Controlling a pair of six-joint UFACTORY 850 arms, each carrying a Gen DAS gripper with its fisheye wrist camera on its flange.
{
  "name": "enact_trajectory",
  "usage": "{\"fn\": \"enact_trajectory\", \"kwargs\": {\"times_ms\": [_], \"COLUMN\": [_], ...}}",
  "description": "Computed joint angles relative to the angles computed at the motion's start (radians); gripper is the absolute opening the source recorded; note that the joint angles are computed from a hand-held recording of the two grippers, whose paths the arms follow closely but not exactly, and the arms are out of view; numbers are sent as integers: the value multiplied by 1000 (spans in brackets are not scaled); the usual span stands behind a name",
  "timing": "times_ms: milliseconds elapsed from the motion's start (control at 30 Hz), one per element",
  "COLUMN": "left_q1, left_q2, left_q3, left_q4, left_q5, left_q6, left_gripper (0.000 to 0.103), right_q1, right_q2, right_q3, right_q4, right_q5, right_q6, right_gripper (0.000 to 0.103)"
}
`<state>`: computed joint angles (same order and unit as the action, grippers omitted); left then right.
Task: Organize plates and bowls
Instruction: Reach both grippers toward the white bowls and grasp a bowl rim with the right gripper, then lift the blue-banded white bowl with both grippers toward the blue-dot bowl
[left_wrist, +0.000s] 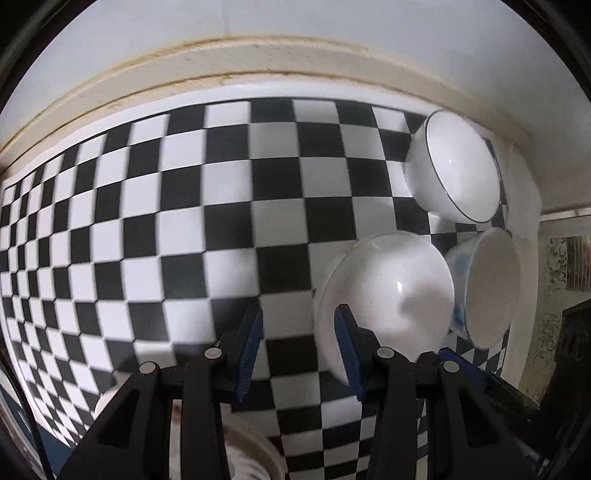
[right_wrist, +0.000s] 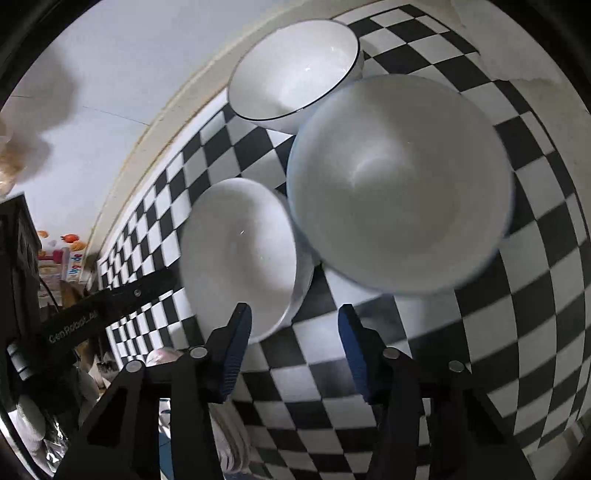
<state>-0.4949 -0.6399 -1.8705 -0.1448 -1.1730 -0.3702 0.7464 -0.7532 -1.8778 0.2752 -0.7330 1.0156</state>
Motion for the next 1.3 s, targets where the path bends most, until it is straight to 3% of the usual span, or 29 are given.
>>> {"fn": "enact_trajectory", "kwargs": {"times_ms": [67,200,367,733,933,1300], "left_q1": [-1,-12,-36,-67,-117,-158], "left_q2": [-35,-72,-55,124,225,285], "left_q3": [-31,-61,-49,129,256,391], "left_q4": [-21,-27,34,1,-9,-55], "left_q5": [-16,-33,-17,43,79,102], "left_q6": [30,63,65,45,14,0], "left_gripper": [38,17,17,17,17,17], "right_q1": [-6,-7,10,51,92,133], "right_q2": [-33,-109,-159,10,119,225], "right_q3": [-37,-132,-220,-20,103,295], "right_q4": [16,-6,-94,-99,-116,-53], "right_q5": [-20,-84,-146,-78,-64,-20], "right_q6": [-18,-23,8,8,27,15], "right_gripper": [44,22,20,19,19,18]}}
